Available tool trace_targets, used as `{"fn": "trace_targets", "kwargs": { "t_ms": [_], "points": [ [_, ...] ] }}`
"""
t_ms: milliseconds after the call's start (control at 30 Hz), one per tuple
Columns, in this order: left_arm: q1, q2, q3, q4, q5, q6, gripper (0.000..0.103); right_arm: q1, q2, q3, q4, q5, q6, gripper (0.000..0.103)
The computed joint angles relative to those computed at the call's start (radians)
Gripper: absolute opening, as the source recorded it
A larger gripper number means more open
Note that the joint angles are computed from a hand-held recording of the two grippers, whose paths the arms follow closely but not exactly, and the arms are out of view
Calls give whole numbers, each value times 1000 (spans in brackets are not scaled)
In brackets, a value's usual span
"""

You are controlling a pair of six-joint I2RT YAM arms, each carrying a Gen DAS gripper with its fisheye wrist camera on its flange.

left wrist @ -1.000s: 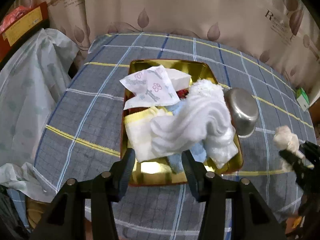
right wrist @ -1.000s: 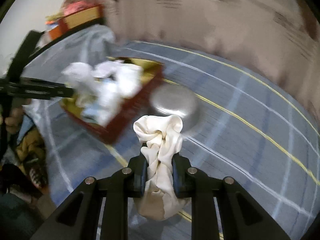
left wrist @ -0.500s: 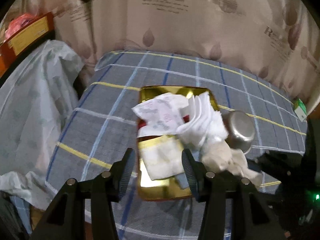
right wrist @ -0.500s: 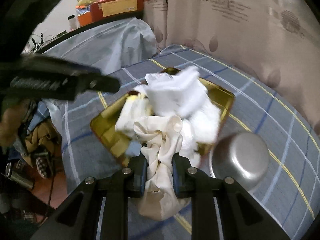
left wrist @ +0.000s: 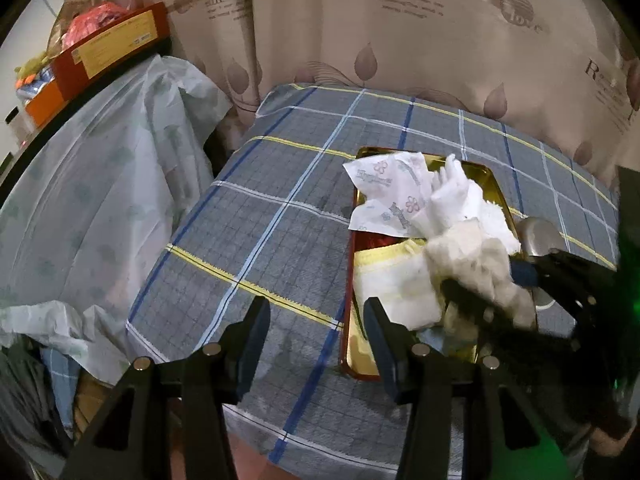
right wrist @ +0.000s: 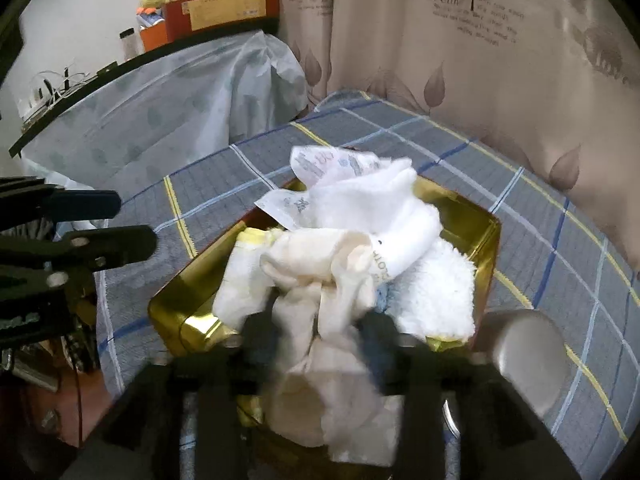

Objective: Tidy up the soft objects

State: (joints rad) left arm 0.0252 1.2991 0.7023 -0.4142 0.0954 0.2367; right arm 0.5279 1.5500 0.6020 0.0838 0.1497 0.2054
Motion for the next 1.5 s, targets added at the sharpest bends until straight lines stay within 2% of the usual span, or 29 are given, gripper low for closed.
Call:
{"fn": "trace_targets", "kwargs": {
  "t_ms": [33,67,200,367,700,1100,1500],
  "points": [
    [-7,-6,-4,-1,-13,-16,50,11,-20,-9,-2,17,5,62],
    [-12,-6,-4,1,-25,-28,50,24,-54,-24,-7,35,13,70],
    [-40,-29,-15,16,-87,-82,50,61,-156,-50,-66,92,32,79],
    [-50,-43,-13,11,-108,-131,50,75,-269,-81,-149,121,94,91],
    [-79,-46,-24,-2,-108,-192,50,80,-413,-147,-277,163,233,98],
    [-99,-80,-49,-3,-121,-187,50,127,-396,-168,-293,181,342,100],
    [-102,-89,-47,-15,-114,-181,50,143,-366,-157,-289,181,351,100]
  ]
}}
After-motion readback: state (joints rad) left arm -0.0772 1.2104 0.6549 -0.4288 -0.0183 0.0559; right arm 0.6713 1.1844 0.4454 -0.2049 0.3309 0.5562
